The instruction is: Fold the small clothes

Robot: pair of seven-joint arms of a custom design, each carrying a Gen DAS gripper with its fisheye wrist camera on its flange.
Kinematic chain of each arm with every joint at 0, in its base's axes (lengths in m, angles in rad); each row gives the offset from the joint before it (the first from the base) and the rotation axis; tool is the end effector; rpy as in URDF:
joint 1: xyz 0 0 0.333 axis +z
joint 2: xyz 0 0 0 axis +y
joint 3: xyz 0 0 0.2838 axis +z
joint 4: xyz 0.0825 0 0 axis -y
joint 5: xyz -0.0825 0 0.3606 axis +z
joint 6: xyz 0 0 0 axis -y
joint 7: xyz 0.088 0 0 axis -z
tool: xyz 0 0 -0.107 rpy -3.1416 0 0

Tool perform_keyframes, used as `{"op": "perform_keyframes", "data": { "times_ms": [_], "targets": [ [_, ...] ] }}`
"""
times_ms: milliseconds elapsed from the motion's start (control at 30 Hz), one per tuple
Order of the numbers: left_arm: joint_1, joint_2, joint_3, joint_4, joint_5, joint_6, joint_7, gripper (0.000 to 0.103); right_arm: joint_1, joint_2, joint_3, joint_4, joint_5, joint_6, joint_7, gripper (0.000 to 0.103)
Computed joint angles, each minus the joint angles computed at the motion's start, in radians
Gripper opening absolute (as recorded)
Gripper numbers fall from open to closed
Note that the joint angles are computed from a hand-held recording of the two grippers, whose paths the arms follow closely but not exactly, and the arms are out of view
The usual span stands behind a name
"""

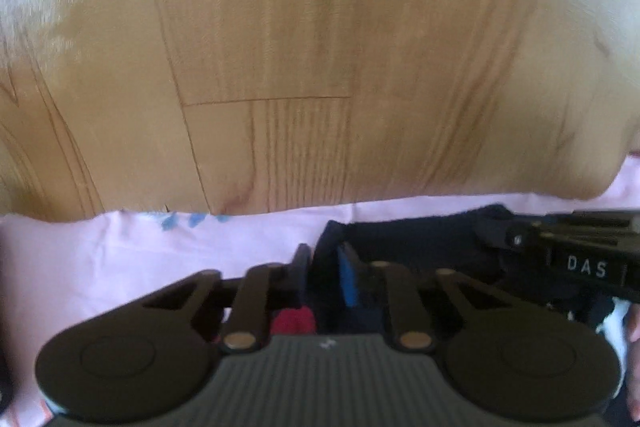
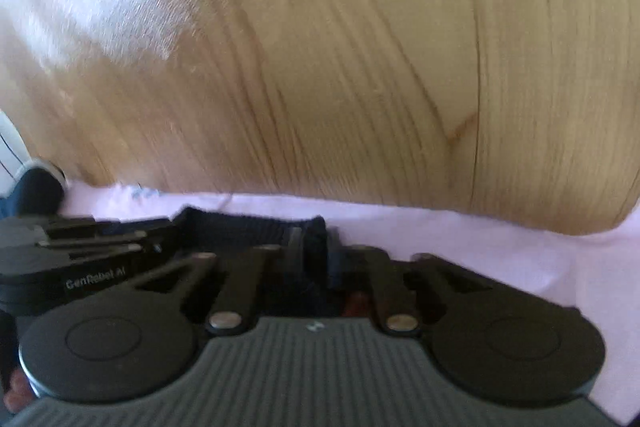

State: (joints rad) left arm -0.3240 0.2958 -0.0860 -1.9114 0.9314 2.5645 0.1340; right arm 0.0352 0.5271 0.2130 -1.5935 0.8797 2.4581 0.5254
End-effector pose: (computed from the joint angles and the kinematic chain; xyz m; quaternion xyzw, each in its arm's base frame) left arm 0.5620 -0.2545 0.3590 -0.7643 0.5485 -0.2021 0.2722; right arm 0.6669 0.1464 0.3532 -0.8190 0.4161 0.0027 0.3950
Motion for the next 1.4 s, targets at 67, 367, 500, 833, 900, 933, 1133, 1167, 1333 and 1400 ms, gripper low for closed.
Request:
{"op": "perform_keyframes", "data": {
  "times_ms": [67,367,500,833,900,933,1133,1167,1333,1400],
  "targets": [
    [-0.023,-0.001,-0.005,0.010,0.020,-0.053,-0.001,0.010,-0.012,-0.033,0.016,-0.044,0.037,0.032,-0.056,0.012],
    [-0.037,-0.137,-0.064,-0.092,0.069,-0.111,-0.078,0.009,-0.048,-0.270,-0.018,-0.255,0.278,0.001,-0.293,0.012],
    [-0.044,-0.217,-0.111,-0.146,0.109,-0.152,-0.135,0.009,-0.039,-0.395,-0.067,-0.372,0.369,-0.042,-0.405,0.012],
    [-0.080,-0.528,-0.313,-0.428,0.226,-0.203,-0.378,0.009,-0.004,-0.750,-0.275,-0.759,0.551,-0.219,-0.729,0.012],
    [-0.094,-0.575,-0.351,-0.476,0.227,-0.202,-0.418,0.009,-0.003,-0.811,-0.331,-0.837,0.555,-0.268,-0.795,0.012],
    [-0.103,-0.595,-0.371,-0.503,0.225,-0.199,-0.444,0.009,-0.008,-0.840,-0.355,-0.874,0.548,-0.286,-0.818,0.012],
    [-0.157,-0.625,-0.451,-0.577,0.206,-0.159,-0.557,0.009,-0.053,-0.980,-0.436,-1.085,0.524,-0.288,-0.938,0.012],
    [-0.165,-0.618,-0.460,-0.584,0.197,-0.153,-0.573,0.009,-0.061,-0.998,-0.443,-1.115,0.525,-0.278,-0.954,0.012],
    [-0.194,-0.528,-0.472,-0.557,0.192,-0.175,-0.582,0.013,-0.078,-1.007,-0.451,-1.180,0.561,-0.220,-0.933,0.013],
    [-0.211,-0.537,-0.454,-0.568,0.191,-0.160,-0.572,0.016,-0.073,-0.986,-0.435,-1.179,0.568,-0.187,-0.913,0.018]
  ]
}}
